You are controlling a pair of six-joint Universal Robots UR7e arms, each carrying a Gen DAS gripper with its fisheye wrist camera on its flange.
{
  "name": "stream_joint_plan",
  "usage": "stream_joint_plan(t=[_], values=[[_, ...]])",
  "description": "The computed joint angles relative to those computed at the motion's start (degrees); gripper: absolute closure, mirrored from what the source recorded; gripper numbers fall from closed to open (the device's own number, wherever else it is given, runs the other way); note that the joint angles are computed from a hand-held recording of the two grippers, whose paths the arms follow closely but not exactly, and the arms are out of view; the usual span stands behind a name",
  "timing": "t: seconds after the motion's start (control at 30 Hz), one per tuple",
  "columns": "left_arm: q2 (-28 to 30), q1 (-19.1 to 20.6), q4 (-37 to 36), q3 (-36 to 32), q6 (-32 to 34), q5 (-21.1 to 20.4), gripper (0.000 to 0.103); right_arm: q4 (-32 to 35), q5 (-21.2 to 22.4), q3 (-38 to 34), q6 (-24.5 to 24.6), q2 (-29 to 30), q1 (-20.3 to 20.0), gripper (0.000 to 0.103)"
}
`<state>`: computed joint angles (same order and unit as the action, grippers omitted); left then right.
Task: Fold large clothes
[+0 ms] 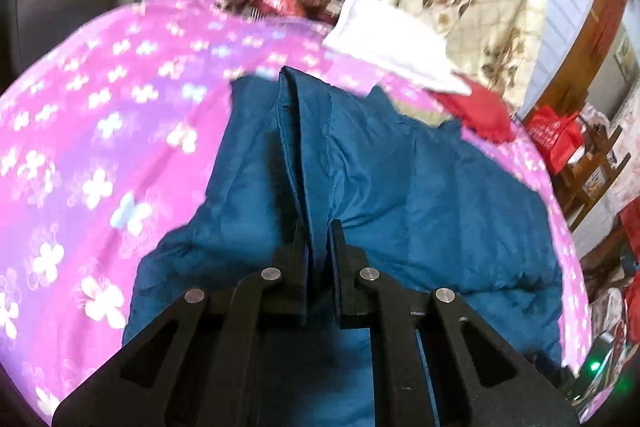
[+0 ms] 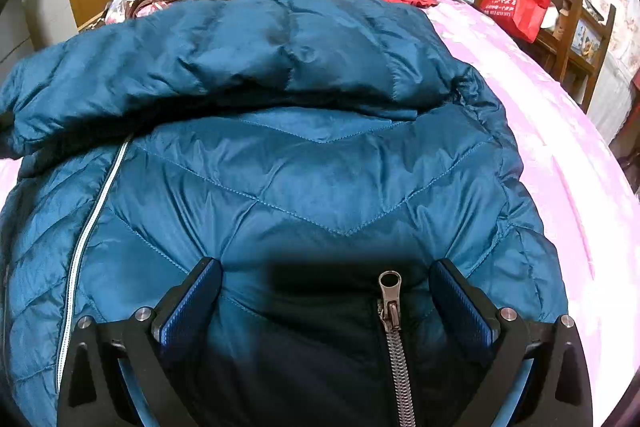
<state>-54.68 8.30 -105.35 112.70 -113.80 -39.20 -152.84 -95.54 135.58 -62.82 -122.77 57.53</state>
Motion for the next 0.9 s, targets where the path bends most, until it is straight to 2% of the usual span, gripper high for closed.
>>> stream_joint_plan(t=[0.07, 0.17, 0.23, 0.33, 0.43, 0.57, 0.63, 0.67, 0.7, 0.77, 0.83, 0.9], values=[[-0.31, 0.08, -5.36, 2.44, 2.64, -1.62, 0.095, 0.15, 0.21, 0.03, 0.01, -0.12, -0.18, 0.0], [-1.68, -0.73, -7.5, 4.97, 0.37, -2.19, 0.081, 1.04, 0.79, -0.29, 0.02, -0.29, -0.65, 0.0], [-3.54, -2.23, -2.59, 6.06, -5.88, -1.78, 0.059, 1.38, 0.91, -0.49, 0.11, -0.22, -0.72, 0.0], [-5.8, -4.23, 10.09, 5.42, -17.49, -2.44, 0.058, 1.76, 0.91, -0.87, 0.3, 0.03, -0.7, 0.0], [-5.99, -4.4, 17.74, 3.31, -22.01, -2.82, 0.058, 2.78, 1.2, -1.41, 0.64, 0.17, -0.97, 0.0], [-1.49, -2.5, 22.95, -2.96, -16.95, 0.09, 0.058, 4.28, 0.23, -2.26, 1.29, 0.17, -0.26, 0.0], [0.96, -0.62, 20.69, -5.74, -8.77, 2.93, 0.058, 6.39, 4.79, -3.32, 1.65, -1.56, -1.17, 0.006], [2.05, 0.39, 21.05, -7.08, -6.28, 4.04, 0.058, 6.39, 7.96, -4.11, 1.98, -2.42, -1.14, 0.006], [3.26, 1.3, 22.36, -8.64, -5.02, 4.85, 0.058, 6.36, 9.2, -4.98, 2.16, -2.34, -0.18, 0.005], [4.92, 3.09, 24.54, -11.0, -3.63, 5.3, 0.058, 7.65, 8.18, -9.0, 3.18, 0.87, 5.59, 0.005], [5.83, 5.52, 21.78, -11.48, 0.69, 4.57, 0.058, 6.94, 6.57, -12.33, 4.04, 4.87, 10.56, 0.008], [6.02, 7.45, 18.2, -10.75, 3.96, 3.09, 0.058, 9.8, 6.82, -17.06, 2.22, 10.35, 13.77, 0.008]])
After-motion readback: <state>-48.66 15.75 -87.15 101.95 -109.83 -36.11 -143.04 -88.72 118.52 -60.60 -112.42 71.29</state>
